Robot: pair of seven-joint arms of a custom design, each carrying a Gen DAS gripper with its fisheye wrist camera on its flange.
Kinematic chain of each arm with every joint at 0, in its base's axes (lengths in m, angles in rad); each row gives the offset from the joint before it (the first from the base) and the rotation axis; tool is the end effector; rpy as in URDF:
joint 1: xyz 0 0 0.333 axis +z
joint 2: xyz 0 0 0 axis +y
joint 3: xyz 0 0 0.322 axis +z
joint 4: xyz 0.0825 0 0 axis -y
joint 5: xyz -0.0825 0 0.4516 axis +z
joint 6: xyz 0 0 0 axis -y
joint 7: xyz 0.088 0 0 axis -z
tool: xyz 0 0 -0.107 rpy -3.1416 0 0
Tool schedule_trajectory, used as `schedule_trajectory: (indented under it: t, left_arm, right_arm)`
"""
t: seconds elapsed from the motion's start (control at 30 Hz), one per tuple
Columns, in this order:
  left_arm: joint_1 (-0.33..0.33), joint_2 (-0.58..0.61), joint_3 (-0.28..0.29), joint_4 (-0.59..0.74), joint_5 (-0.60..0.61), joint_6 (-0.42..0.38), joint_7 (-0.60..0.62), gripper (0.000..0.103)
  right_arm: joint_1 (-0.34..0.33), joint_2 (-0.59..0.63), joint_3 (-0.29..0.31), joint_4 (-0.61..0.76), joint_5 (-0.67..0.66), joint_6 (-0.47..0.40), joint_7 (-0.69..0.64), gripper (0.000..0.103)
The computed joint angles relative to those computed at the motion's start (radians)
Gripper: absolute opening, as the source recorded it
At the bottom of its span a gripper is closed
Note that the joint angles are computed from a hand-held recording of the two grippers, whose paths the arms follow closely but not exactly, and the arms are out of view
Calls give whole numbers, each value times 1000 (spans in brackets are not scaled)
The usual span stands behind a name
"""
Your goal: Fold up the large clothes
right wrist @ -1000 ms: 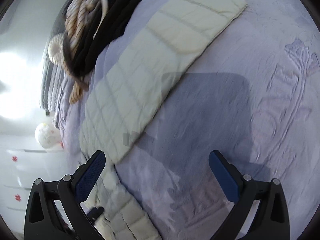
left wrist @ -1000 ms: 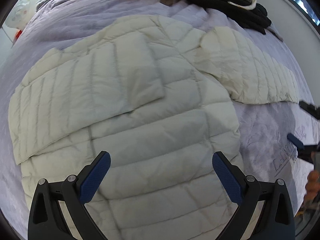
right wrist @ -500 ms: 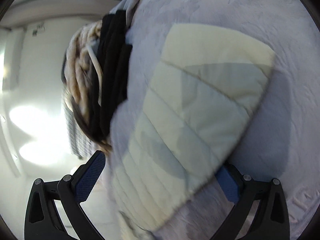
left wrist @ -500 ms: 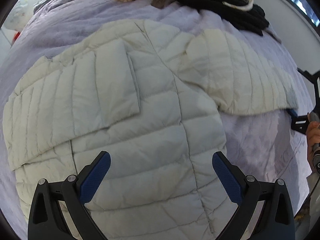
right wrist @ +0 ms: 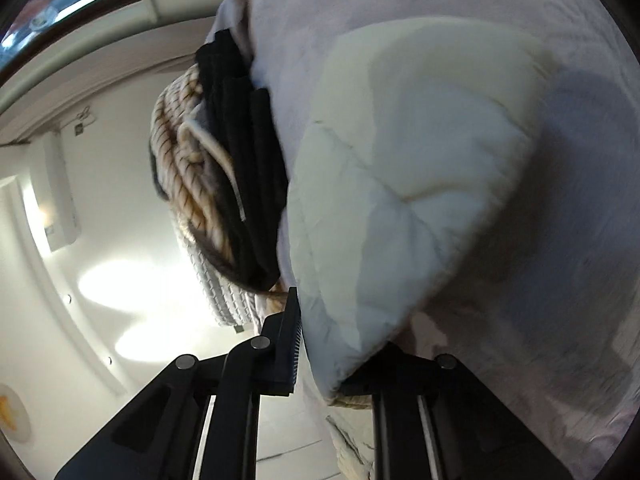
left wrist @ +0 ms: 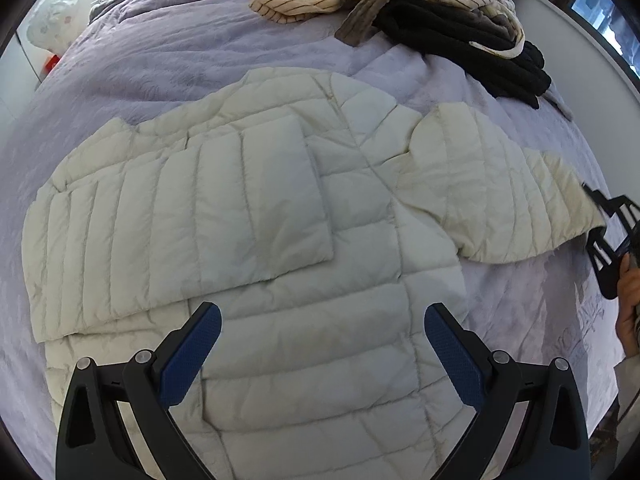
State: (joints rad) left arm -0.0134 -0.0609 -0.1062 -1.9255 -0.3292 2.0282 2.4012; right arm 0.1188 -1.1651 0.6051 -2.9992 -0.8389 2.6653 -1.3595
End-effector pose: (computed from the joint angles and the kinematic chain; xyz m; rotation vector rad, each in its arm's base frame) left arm 0.6173 -0.0939 0.5190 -1.1154 2.8649 -0.5281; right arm 0.2842 0.2047 0.4267 0.4774 1.8358 -0.0558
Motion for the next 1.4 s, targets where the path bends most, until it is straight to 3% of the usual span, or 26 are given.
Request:
schedule_trajectory:
  t: [0.27,0.4,0.6,0.73,0.87,1.0,1.13,1.27,1.4]
  left_arm:
    - [18,35,12,54,-22,-19,-2,102]
    - [33,62,18,95,-47,-40,21,102]
    - [59,107,26,155,-52,-43,36,102]
    - [81,152,32,211,-50,-53,26,102]
    - [106,194,38,266,-45,-53,8,102]
    - [136,227,41,314,-57,-50,5,102]
    - [155,257,44,346,-47,-30,7,102]
    - [172,285,43,375,-45,-37,-8,102]
    - [183,292,41,376,-48,-42,-9,102]
  right_arm:
    - [-138,77,-6,125,-104,133,-122,15]
    - [-260,171,13,236,-147,262,-216,15]
    - [-487,351,109,449,-198,440,-349,15]
    - [-585,520,189,598,-202,491,-470,15]
    - [-562,789,215,759,-196,432,-682,15]
    - [-656,1049,370,935,-421,376,-597,15]
    - [-560,1331,374,1068,-518,257,-666,15]
    - [-473,1472,352,1141,-429,183,-830,15]
    - [-438,1557,359,1200,-272,96,-1055,15]
